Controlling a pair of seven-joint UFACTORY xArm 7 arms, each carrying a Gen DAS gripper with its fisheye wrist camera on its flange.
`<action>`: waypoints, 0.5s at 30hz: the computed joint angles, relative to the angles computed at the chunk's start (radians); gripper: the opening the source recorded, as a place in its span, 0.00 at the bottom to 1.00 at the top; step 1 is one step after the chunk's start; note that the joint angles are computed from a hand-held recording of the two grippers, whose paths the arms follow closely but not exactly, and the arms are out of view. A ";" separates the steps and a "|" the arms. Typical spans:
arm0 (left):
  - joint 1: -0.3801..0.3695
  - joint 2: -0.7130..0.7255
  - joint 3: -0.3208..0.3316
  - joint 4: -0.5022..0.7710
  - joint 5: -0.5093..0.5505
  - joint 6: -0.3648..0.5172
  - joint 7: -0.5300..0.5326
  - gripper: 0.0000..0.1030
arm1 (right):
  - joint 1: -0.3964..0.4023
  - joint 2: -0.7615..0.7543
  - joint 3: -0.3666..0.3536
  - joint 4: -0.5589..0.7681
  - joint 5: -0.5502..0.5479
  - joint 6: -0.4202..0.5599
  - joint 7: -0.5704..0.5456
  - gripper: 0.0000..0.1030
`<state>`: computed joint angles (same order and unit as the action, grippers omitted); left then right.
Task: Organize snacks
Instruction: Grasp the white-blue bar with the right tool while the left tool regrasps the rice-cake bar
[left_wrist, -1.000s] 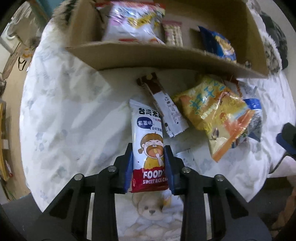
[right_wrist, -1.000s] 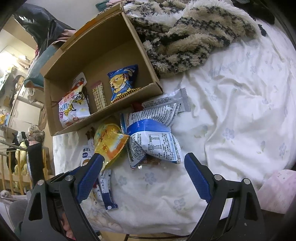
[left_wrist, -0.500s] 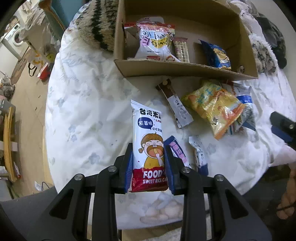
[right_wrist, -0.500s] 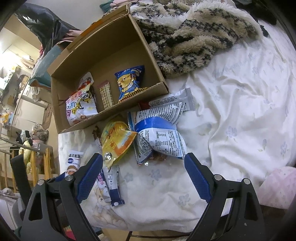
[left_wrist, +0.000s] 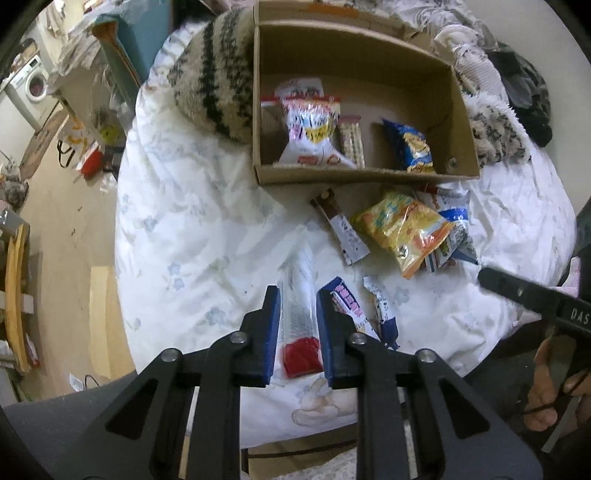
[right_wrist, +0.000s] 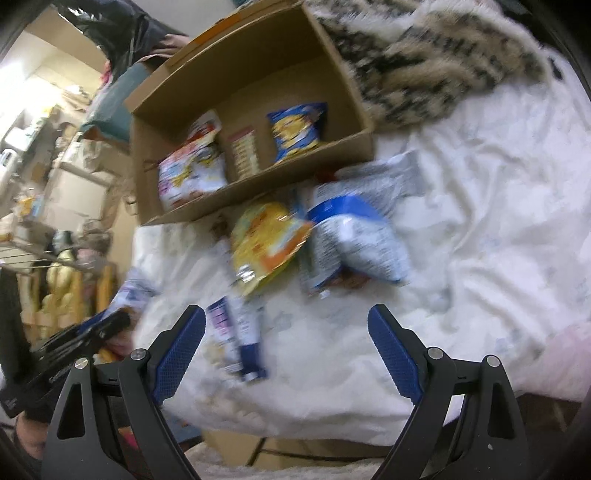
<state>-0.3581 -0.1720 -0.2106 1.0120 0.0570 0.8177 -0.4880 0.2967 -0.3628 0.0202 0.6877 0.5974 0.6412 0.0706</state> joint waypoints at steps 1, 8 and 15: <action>0.001 0.004 -0.001 0.002 0.004 -0.006 -0.004 0.16 | 0.020 0.009 -0.022 0.005 0.051 0.019 -0.031 0.89; 0.000 0.008 0.026 -0.037 -0.093 -0.055 0.046 0.08 | 0.013 0.056 0.008 0.030 0.077 0.045 -0.051 0.88; 0.022 0.043 0.039 -0.042 -0.143 -0.041 0.018 0.09 | 0.002 0.149 0.048 0.082 0.007 0.076 -0.003 0.83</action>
<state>-0.3363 -0.1292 -0.1713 0.9697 -0.0858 0.7764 -0.4704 0.2984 -0.2135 0.0678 0.7701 0.6040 0.7177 0.0679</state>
